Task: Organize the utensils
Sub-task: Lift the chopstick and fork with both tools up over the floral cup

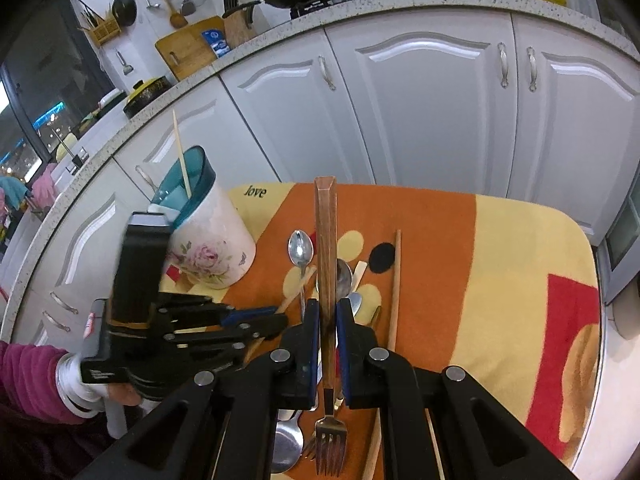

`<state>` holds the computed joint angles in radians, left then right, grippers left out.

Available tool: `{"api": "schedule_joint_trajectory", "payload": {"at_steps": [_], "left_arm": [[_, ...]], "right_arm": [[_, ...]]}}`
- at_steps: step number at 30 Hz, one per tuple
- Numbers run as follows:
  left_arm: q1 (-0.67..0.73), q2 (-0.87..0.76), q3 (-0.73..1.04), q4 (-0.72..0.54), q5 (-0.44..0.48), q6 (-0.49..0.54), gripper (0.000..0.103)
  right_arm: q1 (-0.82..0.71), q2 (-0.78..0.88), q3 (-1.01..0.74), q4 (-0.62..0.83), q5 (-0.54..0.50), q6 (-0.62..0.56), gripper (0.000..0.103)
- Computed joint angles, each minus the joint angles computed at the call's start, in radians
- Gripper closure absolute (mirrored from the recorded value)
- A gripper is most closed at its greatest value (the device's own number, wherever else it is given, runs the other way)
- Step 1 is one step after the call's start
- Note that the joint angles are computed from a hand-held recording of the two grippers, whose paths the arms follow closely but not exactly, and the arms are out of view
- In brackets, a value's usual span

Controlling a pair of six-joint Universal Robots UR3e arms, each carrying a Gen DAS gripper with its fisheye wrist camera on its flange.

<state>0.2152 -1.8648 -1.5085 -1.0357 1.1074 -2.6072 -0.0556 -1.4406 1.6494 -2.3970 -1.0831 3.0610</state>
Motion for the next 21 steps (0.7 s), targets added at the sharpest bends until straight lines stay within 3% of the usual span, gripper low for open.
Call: {"api": "schedule_joint_trajectory", "payload": {"at_steps": [10, 21], "left_arm": [[0.192, 0.221, 0.016, -0.282, -0.213, 0.137, 0.098], [0.347, 0.243, 0.261, -0.585, -0.381, 0.235, 0.098]], "right_arm": [[0.020, -0.035, -0.059, 0.005, 0.008, 0.013, 0.095], [0.082, 0.025, -0.248, 0.041, -0.026, 0.029, 0.095]]}}
